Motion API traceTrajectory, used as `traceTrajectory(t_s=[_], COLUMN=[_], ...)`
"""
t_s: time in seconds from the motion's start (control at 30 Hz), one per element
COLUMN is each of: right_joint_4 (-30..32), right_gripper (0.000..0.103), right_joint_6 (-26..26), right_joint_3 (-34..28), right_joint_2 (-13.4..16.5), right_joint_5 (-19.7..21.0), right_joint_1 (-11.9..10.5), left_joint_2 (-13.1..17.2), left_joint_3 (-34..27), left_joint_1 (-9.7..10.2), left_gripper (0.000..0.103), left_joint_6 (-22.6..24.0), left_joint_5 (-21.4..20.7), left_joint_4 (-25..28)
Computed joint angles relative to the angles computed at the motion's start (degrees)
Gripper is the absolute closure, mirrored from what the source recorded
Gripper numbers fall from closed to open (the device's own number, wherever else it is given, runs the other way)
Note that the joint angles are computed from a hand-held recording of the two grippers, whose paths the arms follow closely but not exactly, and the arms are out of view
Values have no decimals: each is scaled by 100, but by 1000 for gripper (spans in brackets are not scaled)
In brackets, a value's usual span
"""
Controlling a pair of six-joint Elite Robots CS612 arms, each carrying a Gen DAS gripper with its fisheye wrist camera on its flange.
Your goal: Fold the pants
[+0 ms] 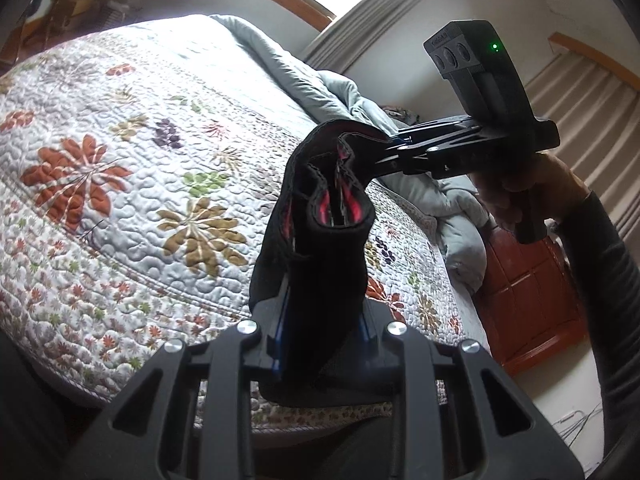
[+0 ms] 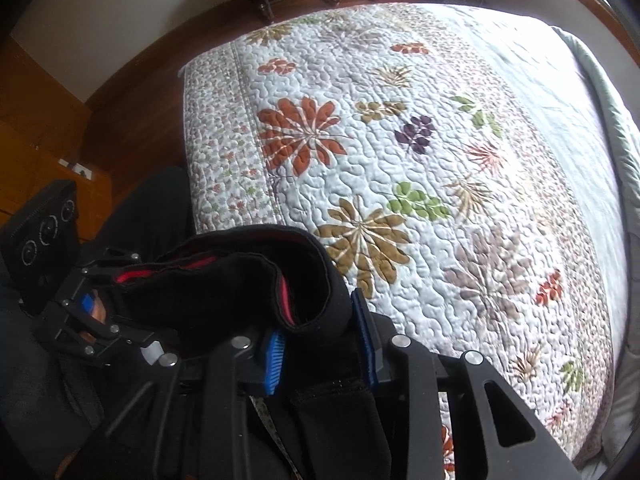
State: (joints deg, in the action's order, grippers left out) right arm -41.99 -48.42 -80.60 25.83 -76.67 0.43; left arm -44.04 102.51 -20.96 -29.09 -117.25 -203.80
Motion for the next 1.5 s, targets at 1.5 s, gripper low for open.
traceTrajectory(t_s=[1.5], right_joint_4=[197], right_gripper=[77], right_joint_6=[-27], right_joint_3=[-2219], right_joint_2=[944], right_joint_5=[307], right_joint_1=[-1345], left_joint_2=[-154], left_joint_3=[-64], left_joint_1=[-1142], left_gripper=[77], left_joint_6=[1838], left_joint_5=[-303], left_joint_4=[631])
